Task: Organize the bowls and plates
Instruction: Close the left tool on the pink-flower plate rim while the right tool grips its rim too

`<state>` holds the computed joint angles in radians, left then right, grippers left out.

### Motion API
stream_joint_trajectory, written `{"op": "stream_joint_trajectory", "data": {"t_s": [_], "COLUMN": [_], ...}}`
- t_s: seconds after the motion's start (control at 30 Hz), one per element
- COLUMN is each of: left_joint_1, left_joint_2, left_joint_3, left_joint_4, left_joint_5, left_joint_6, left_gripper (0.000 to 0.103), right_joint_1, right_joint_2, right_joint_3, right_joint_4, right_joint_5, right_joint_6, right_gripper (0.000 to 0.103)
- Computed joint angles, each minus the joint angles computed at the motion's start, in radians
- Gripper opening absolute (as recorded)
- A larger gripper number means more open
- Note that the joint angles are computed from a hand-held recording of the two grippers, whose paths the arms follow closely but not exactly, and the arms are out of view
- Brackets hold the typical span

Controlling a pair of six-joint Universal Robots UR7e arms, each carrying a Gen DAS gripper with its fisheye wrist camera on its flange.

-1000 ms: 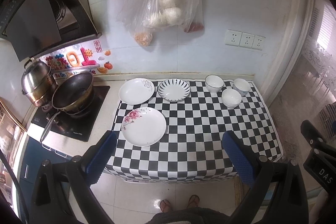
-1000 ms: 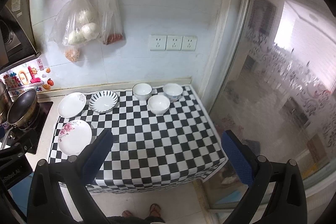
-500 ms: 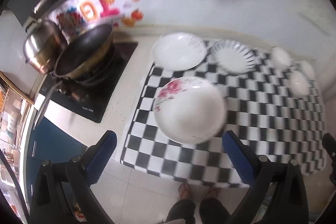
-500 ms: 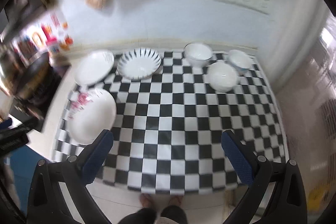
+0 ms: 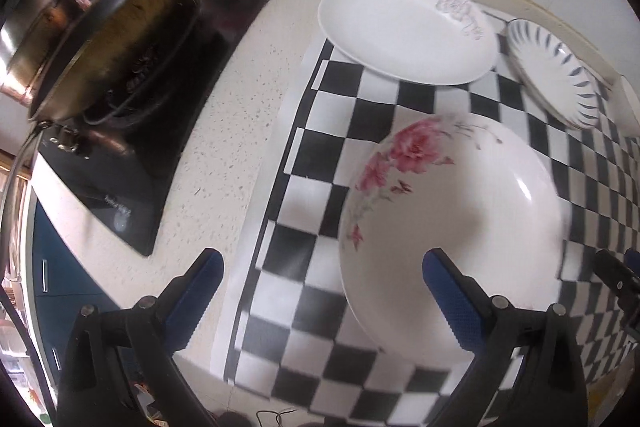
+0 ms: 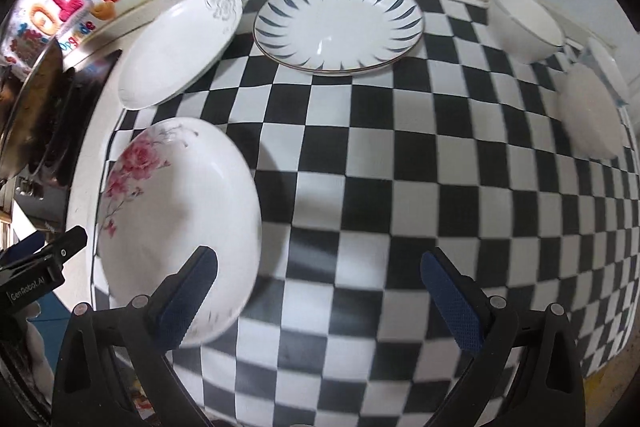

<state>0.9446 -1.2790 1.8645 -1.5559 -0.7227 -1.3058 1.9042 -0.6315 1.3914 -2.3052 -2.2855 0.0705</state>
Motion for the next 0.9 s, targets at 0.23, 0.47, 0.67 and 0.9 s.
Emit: {"op": "stream_joint_trajectory", "data": {"t_s": [0.23,0.47,0.67,0.9], "left_joint_1": [0.102,0.157,0.173,0.176], "left_joint_2": [0.022,0.051,0.079,0.083], "left_joint_3": [-0.005,-0.027,-0.052,-0.067], "left_joint_4": [-0.171,-0.296,-0.326,-0.355], "left_joint_5": [-0.050,-0.145,-0.189,-0.205], "left_joint_6": [0.177,0.309,0.351,0.389], "left_gripper": [0.100,0.074,0.059,0.038], "right_joint_1": [-0.030,-0.047,-0.050,-0.047], "right_joint_2": [0.088,0.142,0.158,0.156], "right_joint_3": [-0.122,-0.188,-0.192,-0.172], "right_joint_4": [0.099,0.164,0.161,0.130], "right_joint_5": [0.056,0.115,0.142,0.176], "right_joint_6": [0.054,0.055,0.036,-0.004], "right_gripper": [0.100,0.090,0.075,0.030]}}
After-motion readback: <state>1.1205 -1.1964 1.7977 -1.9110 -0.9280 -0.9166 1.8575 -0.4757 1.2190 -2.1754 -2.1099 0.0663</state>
